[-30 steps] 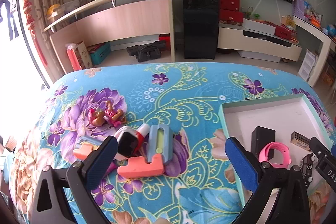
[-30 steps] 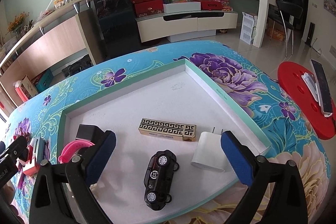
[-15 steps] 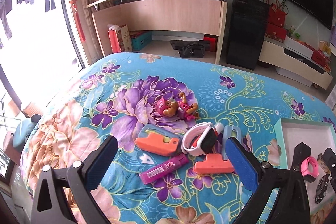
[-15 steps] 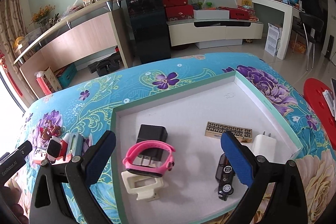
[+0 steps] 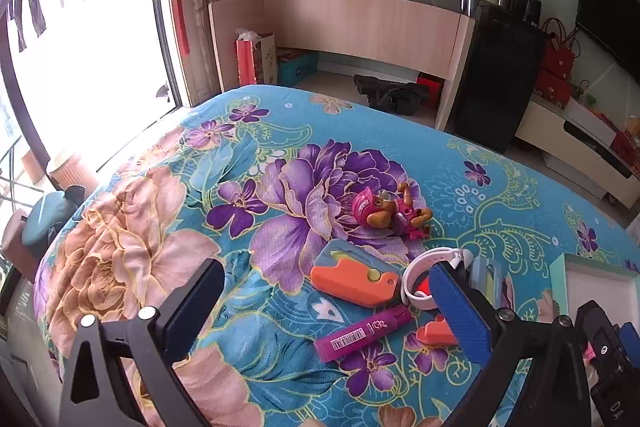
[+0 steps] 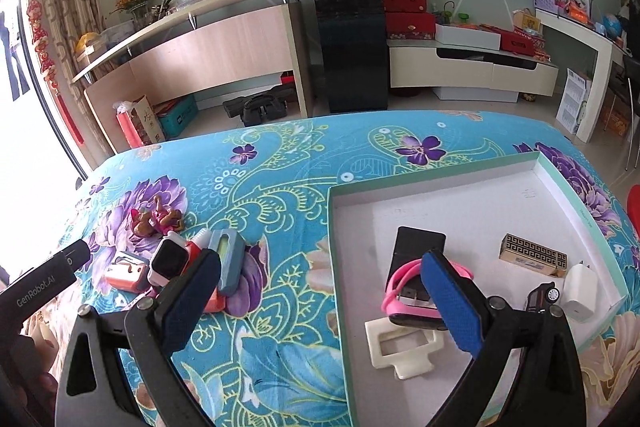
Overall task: Organize rigid objects
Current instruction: 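Move both tools back to the pile of objects on the bedspread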
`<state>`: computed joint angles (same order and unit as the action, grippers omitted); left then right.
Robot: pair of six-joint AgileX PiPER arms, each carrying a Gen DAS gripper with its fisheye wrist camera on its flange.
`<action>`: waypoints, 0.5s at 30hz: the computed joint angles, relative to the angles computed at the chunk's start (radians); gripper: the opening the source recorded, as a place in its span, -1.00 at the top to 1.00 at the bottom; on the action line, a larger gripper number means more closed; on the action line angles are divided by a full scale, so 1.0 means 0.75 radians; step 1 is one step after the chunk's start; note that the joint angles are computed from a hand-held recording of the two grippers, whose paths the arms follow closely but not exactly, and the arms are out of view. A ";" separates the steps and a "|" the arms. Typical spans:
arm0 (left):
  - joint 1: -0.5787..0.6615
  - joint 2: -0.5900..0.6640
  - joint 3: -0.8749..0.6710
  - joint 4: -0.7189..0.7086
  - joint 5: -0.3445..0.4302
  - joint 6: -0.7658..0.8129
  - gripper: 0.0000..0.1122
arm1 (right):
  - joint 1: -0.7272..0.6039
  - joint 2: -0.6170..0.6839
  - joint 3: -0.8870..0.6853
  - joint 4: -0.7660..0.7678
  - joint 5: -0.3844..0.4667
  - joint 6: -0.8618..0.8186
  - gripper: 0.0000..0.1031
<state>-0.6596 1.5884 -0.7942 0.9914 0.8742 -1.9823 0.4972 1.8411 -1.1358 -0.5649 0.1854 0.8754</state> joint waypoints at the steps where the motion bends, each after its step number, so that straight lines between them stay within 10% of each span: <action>1: 0.018 -0.010 0.014 0.000 -0.023 0.006 -0.84 | 0.008 0.014 -0.012 0.058 -0.005 -0.054 -0.94; 6: 0.096 -0.022 0.072 -0.038 -0.107 0.048 -0.84 | 0.056 0.098 -0.087 0.453 0.000 -0.437 -0.94; 15: 0.252 -0.006 0.204 -0.080 -0.336 0.068 -0.84 | 0.173 0.259 -0.248 0.358 0.116 -0.399 -0.94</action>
